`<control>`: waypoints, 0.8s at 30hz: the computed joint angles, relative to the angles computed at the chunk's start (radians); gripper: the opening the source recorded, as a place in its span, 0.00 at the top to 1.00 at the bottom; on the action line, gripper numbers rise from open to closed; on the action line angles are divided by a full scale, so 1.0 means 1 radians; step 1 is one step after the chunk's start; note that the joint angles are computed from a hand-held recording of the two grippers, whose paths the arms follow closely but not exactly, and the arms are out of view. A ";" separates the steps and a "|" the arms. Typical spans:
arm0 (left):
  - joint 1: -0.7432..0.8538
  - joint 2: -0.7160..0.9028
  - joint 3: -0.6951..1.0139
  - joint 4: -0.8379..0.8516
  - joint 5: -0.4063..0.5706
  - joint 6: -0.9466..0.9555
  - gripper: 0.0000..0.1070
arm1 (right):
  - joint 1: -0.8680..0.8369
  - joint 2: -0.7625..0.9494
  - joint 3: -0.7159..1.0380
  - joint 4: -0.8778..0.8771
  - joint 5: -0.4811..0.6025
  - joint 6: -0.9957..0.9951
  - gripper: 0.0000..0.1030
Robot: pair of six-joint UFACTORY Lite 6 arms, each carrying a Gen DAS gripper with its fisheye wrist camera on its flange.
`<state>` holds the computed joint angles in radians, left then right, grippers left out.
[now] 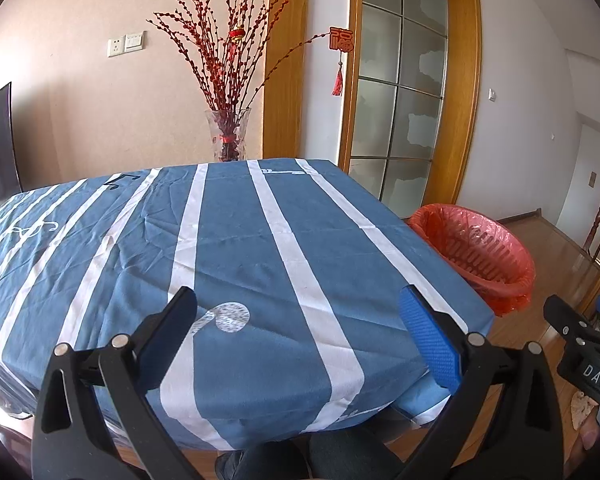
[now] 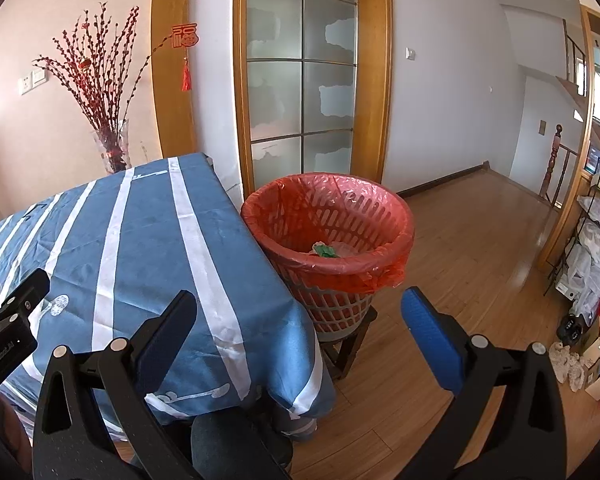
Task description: Collect trash
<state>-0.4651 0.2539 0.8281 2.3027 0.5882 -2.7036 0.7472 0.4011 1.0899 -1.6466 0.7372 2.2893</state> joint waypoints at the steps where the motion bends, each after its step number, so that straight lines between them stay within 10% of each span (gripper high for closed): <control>1: 0.002 0.000 0.002 0.001 -0.003 0.002 0.08 | 0.001 0.001 0.001 0.001 0.000 -0.001 0.02; 24: -0.009 -0.002 -0.002 -0.018 -0.002 0.004 0.08 | 0.007 0.007 0.008 0.008 0.003 -0.003 0.02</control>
